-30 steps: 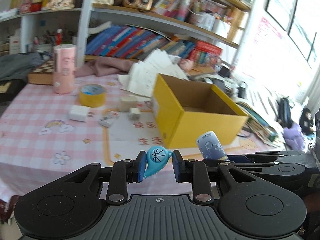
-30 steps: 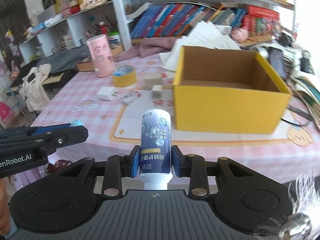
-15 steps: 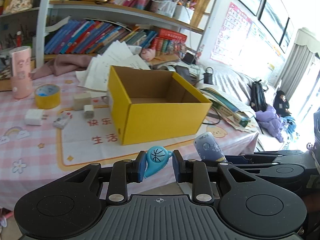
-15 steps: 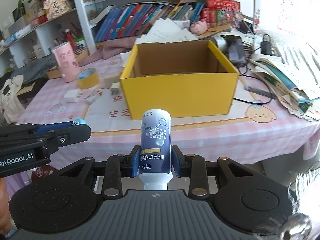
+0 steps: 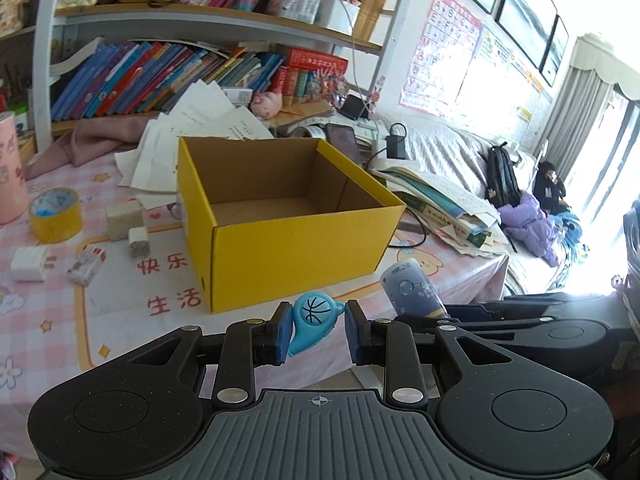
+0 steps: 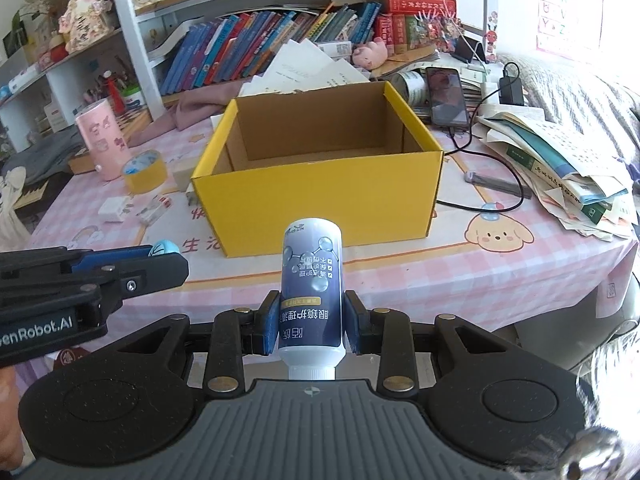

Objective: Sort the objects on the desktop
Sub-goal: 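Carry the blue clip and lotion tube with both tools over the yellow box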

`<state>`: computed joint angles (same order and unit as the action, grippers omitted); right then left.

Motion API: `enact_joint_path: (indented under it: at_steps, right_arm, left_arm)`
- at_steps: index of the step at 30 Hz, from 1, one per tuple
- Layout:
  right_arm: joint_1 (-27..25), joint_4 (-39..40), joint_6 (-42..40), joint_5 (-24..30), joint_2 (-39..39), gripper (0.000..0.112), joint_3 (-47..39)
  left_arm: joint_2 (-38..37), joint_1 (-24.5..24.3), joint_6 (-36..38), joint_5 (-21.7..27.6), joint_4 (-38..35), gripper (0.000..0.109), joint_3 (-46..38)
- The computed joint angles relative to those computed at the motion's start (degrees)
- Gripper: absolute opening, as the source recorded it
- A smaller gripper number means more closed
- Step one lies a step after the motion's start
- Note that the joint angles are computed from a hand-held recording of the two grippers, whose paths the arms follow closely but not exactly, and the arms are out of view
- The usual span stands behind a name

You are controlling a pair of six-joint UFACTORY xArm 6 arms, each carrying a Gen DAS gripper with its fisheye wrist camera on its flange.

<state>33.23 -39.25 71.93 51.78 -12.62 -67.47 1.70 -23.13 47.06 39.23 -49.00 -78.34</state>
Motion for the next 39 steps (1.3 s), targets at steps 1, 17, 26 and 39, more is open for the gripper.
enact_joint_path:
  at_steps: [1,17,26,39]
  right_arm:
    - [-0.4,0.1,-0.2,-0.3,0.1,0.031,0.0]
    - [-6.6,-6.5,-3.0,-7.4,2.8,0.031,-2.6]
    - [-14.4,-2.1,-11.9,-15.6,8.8,0.031,-9.0]
    - [-22.6,16.4,-37.6,-21.3,22.1,0.031,-21.9]
  left_arm:
    - [0.5,-0.2,0.1,0.0,0.1,0.026,-0.6]
    - [9.0,-2.3,2.8,-3.6,0.3,0.026,-11.7]
    - [18.7,-3.3,-1.5,-4.8,5.9,0.026,-25.3]
    - [42.0,-3.3,-21.5,4.3,22.4,0.027,-59.5]
